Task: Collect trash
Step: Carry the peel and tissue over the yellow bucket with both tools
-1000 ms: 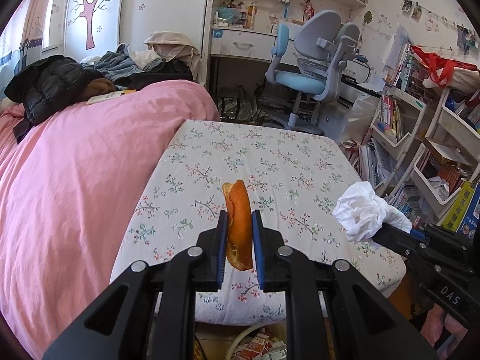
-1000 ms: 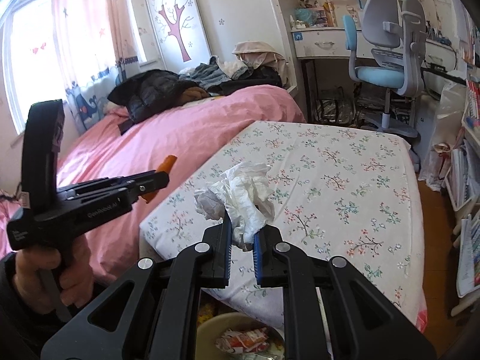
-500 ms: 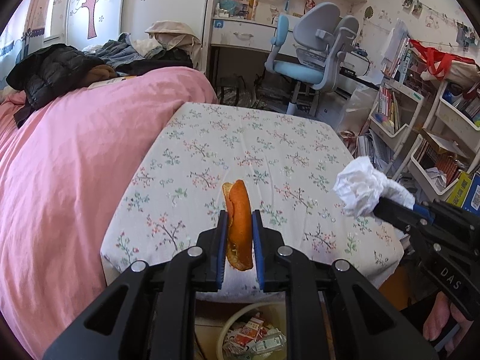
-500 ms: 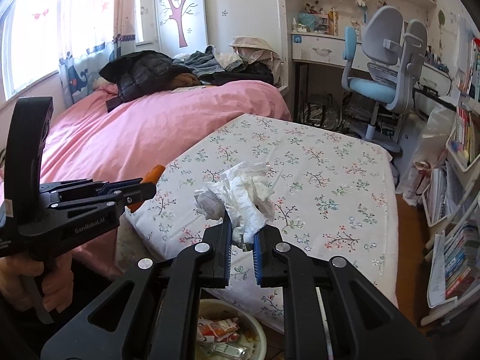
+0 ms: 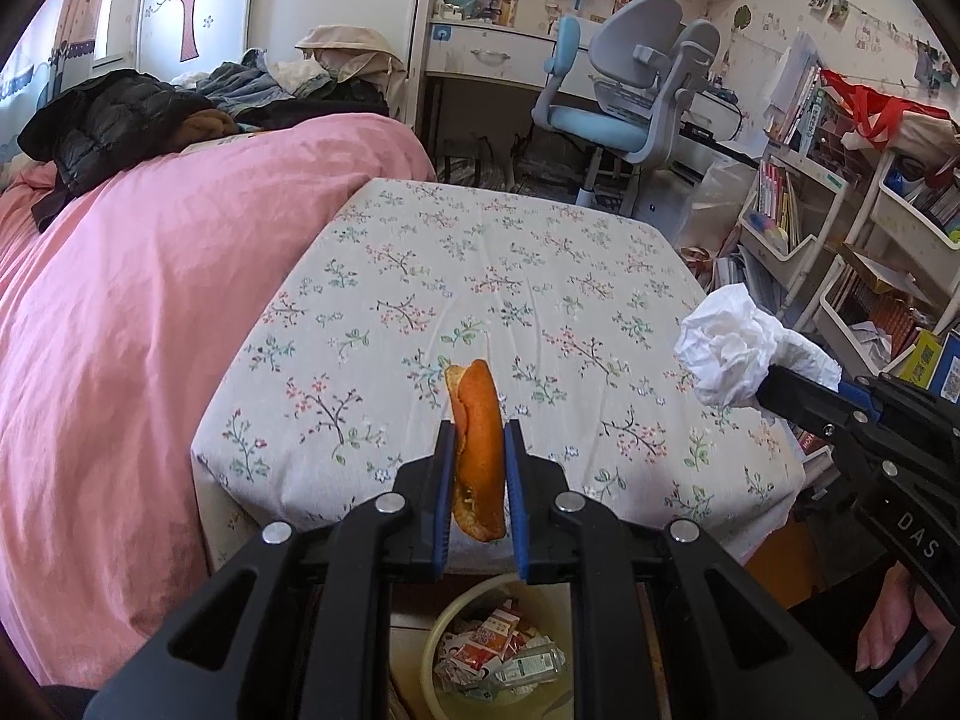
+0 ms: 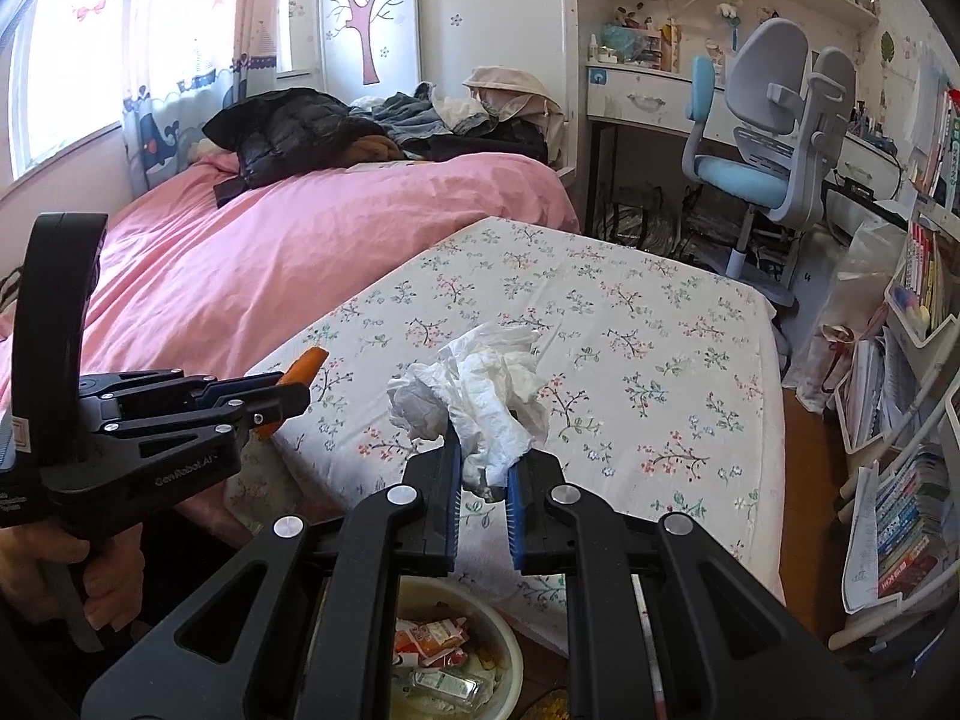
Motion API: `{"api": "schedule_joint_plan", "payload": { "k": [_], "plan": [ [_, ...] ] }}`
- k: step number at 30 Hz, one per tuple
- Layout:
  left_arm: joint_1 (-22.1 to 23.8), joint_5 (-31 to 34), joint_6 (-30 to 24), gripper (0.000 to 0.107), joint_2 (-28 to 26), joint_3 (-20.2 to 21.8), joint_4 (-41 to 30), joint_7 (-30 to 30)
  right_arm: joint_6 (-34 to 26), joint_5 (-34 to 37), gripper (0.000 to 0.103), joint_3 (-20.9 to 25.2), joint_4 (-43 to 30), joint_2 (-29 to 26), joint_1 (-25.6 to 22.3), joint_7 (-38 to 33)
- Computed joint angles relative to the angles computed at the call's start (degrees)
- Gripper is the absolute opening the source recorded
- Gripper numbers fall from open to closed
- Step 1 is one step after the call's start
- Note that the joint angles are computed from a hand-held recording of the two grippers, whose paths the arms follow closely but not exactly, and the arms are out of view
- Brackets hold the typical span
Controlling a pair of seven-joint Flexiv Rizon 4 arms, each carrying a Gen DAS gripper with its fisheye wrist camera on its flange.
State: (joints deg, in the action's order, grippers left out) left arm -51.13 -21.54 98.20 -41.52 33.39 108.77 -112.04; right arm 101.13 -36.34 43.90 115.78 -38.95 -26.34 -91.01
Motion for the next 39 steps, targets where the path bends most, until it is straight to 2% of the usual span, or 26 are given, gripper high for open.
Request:
{"api": "schedule_joint_plan", "payload": {
  "k": [25, 39],
  "plan": [
    [-1.47, 0.96, -0.23, 0.017, 0.87, -0.83, 2.14, -2.17, -2.13, -0.1, 0.011, 3.79, 4.82, 0.49, -5.34, -2.12],
    [-0.3, 1.14, 0.18, 0.017, 1.71, -3.14, 3.08, -1.27, -4.42, 5.2, 0.011, 3.6, 7.6, 2.64, -4.36, -7.97]
  ]
}}
